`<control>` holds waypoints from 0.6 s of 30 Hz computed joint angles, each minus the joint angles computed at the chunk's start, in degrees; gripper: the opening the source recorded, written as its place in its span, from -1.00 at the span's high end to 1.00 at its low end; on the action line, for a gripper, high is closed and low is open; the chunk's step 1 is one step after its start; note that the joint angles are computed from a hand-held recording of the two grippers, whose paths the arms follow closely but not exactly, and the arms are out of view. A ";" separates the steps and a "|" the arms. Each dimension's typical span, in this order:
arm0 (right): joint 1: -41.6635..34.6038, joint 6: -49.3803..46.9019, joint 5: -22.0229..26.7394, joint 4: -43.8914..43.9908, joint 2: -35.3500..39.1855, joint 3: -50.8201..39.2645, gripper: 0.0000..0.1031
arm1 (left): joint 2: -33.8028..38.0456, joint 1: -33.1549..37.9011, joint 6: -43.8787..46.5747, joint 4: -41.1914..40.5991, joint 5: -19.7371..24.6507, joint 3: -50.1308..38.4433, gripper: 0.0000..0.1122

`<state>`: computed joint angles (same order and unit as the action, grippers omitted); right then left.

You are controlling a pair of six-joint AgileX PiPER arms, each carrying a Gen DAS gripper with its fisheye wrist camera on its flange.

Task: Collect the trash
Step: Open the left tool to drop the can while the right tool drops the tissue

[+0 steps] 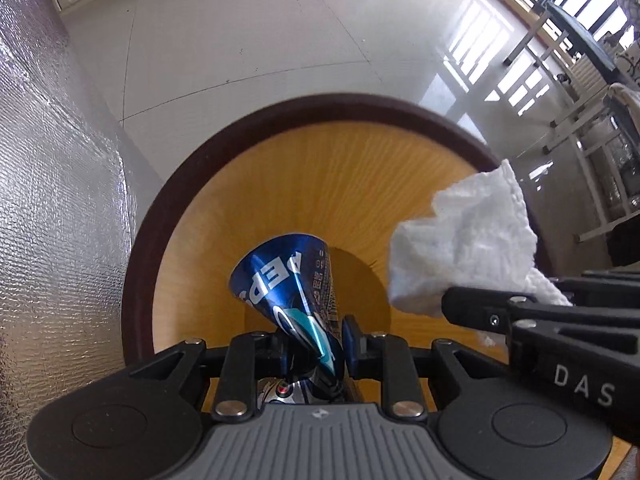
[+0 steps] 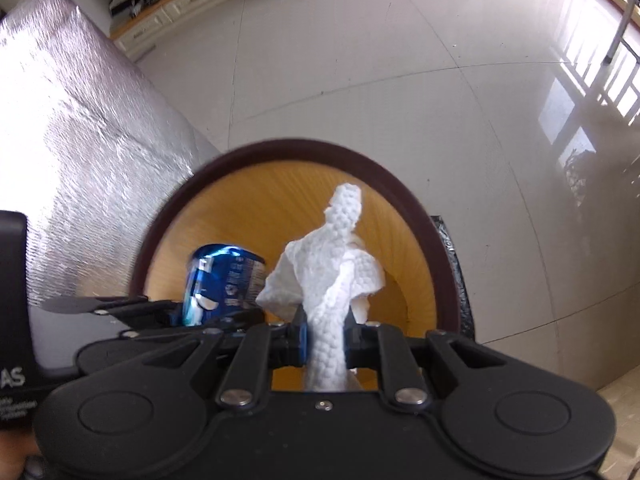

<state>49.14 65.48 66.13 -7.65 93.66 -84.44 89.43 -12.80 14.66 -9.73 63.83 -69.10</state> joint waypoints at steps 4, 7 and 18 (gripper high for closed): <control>-1.81 -7.06 -1.08 3.71 2.47 0.01 0.69 | 1.07 0.09 -0.74 1.11 -0.83 0.64 0.53; -2.27 -10.49 -0.75 4.61 4.54 -1.00 0.69 | 1.56 0.14 -0.86 1.76 -1.27 1.80 0.53; -1.30 -20.01 -2.18 6.85 6.57 0.60 0.64 | 2.19 -0.54 -1.41 1.77 -0.98 0.50 0.52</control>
<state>47.84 45.47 63.95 -0.81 100.23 -83.84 91.62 -13.33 13.25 -7.96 62.85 -68.59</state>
